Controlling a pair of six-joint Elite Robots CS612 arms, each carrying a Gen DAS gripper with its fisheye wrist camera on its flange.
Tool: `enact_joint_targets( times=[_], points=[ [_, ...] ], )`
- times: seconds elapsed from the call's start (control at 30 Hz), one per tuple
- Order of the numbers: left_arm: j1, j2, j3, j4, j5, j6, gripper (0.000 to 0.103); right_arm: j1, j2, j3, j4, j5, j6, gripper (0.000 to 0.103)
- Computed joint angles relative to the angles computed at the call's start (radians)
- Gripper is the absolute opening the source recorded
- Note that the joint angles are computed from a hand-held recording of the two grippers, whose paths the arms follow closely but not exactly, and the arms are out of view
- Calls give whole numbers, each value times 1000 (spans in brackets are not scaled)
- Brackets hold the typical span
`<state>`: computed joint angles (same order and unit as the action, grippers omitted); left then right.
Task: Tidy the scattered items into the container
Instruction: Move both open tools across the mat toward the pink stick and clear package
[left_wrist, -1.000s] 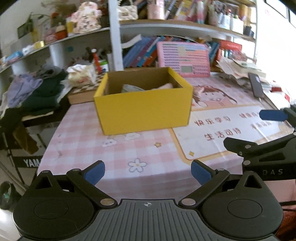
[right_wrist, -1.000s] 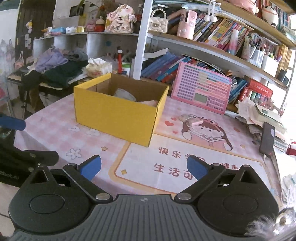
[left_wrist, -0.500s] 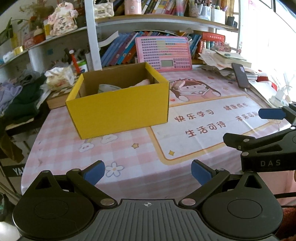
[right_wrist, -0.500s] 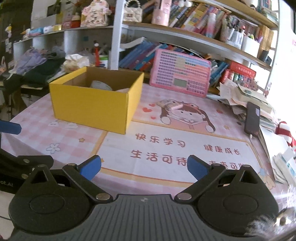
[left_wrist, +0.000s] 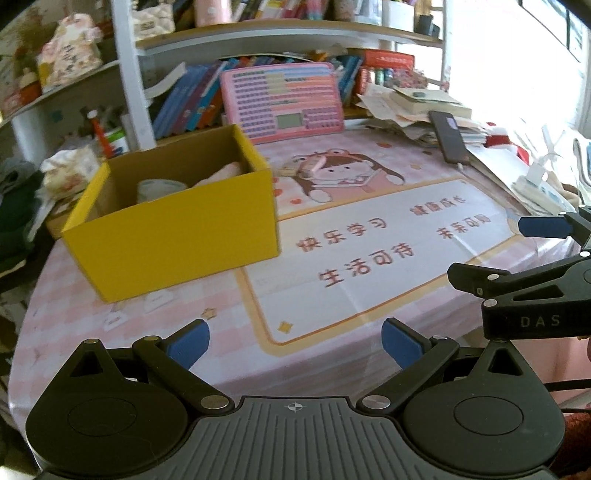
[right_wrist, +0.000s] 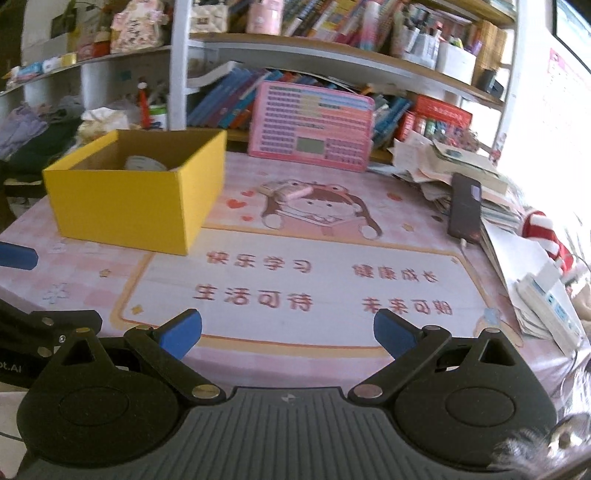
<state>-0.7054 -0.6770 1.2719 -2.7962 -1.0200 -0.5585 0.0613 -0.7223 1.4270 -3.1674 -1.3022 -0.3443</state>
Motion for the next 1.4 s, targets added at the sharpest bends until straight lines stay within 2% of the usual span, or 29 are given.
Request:
enact_joint_targets(
  times=[0.37, 0.63, 0.93, 1.23, 1.4],
  points=[
    [15, 84, -164, 66, -66, 59, 101, -24, 41, -87, 77, -61, 0, 101],
    [26, 170, -337, 135, -83, 92, 101, -41, 93, -200, 149, -56, -21, 101],
    [38, 278, -562, 251, -48, 114, 101, -59, 187, -390, 222, -4, 3, 102],
    [50, 378, -773, 398, 5, 68, 101, -66, 297, -618, 389, 111, -36, 102],
    [62, 475, -970, 517, 35, 42, 101, -64, 391, -810, 509, 179, -63, 102]
  ],
)
